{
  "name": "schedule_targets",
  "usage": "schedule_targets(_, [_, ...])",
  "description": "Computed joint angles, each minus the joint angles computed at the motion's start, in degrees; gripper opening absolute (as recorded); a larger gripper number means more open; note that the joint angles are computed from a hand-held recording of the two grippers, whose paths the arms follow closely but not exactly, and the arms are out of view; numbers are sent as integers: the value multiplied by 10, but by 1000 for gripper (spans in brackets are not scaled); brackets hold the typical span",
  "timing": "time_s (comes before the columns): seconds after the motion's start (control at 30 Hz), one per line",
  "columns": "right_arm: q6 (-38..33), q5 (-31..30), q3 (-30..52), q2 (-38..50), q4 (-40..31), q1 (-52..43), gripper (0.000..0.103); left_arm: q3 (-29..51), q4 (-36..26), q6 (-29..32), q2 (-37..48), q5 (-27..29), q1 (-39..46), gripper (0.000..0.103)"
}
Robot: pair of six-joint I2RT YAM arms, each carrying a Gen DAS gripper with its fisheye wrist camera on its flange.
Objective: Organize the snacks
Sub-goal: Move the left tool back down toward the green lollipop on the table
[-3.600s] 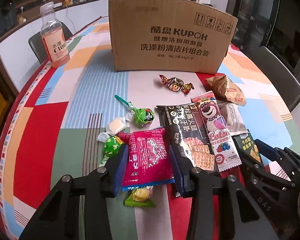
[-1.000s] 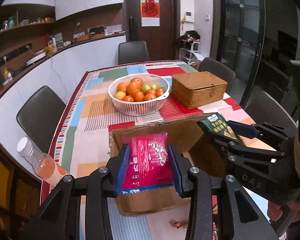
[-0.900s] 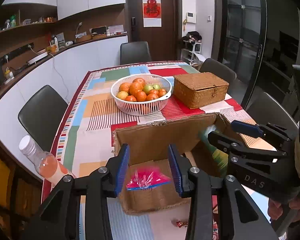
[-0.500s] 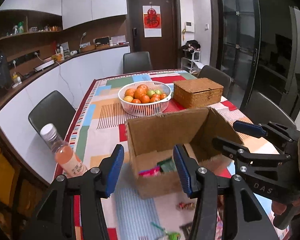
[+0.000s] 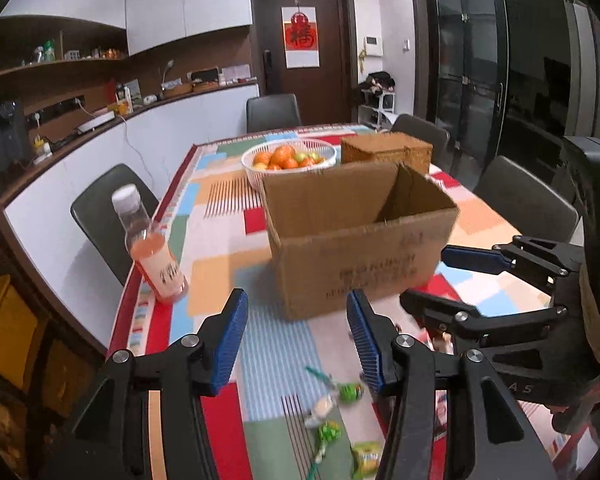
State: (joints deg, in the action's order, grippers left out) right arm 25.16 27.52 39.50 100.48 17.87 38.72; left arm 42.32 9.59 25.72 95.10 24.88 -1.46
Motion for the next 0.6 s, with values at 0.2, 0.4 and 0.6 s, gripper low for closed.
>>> schedule_targets(0.2, [21, -49, 16, 58, -19, 20, 58, -25, -5, 46, 24, 5, 15, 50])
schedule_targets(0.4, [27, -76, 28, 106, -26, 29, 58, -49, 10, 100, 55, 5, 28, 50])
schedule_targets(0.6, [14, -95, 58, 154, -41, 31, 57, -42, 6, 138, 115, 0, 32, 48])
